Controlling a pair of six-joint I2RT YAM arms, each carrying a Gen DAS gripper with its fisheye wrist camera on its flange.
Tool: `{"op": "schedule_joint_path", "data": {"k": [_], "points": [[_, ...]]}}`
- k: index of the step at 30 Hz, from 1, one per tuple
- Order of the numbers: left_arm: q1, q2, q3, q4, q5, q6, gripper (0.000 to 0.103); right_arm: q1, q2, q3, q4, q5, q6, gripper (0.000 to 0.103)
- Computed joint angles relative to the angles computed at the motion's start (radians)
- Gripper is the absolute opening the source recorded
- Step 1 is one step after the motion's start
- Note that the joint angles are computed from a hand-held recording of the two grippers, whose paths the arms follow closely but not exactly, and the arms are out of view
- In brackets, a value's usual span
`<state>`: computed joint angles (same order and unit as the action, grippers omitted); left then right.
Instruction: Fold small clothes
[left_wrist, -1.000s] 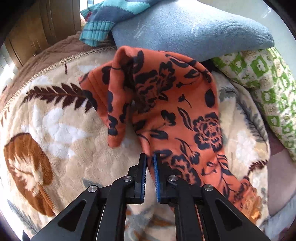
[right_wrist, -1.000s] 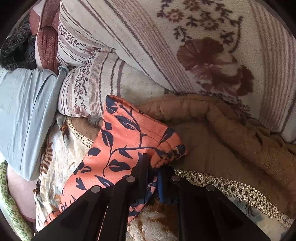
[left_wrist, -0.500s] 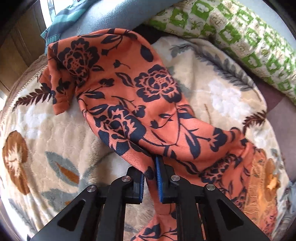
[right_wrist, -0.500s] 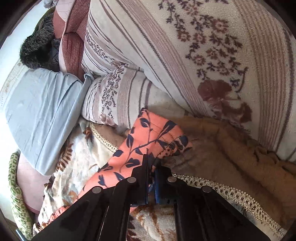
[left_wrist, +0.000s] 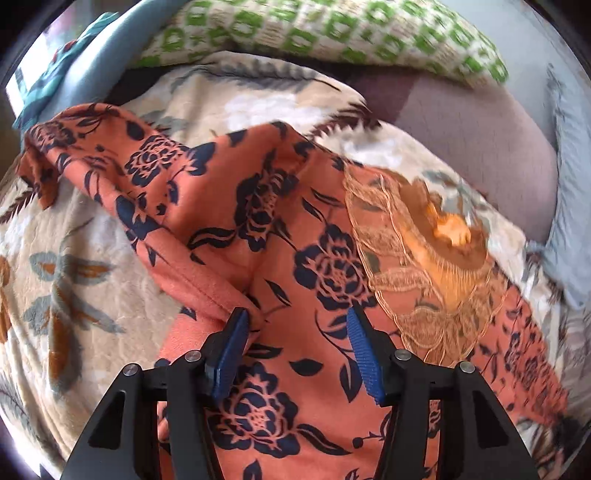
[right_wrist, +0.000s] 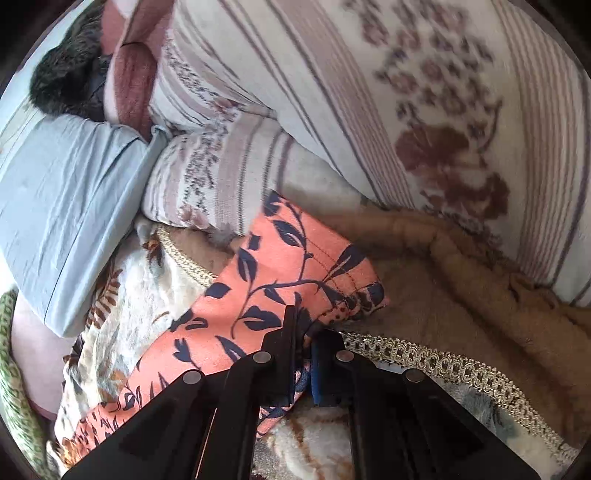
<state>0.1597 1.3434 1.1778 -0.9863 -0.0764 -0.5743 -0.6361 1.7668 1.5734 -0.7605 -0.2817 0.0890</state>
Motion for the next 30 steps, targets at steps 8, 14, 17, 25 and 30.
{"op": "schedule_joint_path", "data": {"k": [8, 14, 17, 25, 30], "points": [[-0.129, 0.182, 0.058, 0.020, -0.102, -0.005, 0.044, 0.166, -0.230, -0.032, -0.074, -0.047, -0.107, 0.005], [0.043, 0.044, 0.053, -0.018, 0.027, 0.063, 0.044, 0.490, -0.345, -0.069, -0.101, -0.048, -0.020, 0.005], [0.139, -0.020, 0.061, -0.072, 0.085, 0.139, 0.044, 0.728, -0.352, -0.092, -0.063, -0.001, 0.089, 0.005], [0.481, -0.151, 0.138, -0.261, 0.238, 0.428, 0.044, 1.393, -0.182, -0.095, 0.062, 0.222, 0.384, 0.005], [0.711, -0.184, 0.144, -0.324, 0.346, 0.608, 0.044, 1.628, 0.012, 0.015, 0.058, 0.303, 0.486, 0.007]]}}
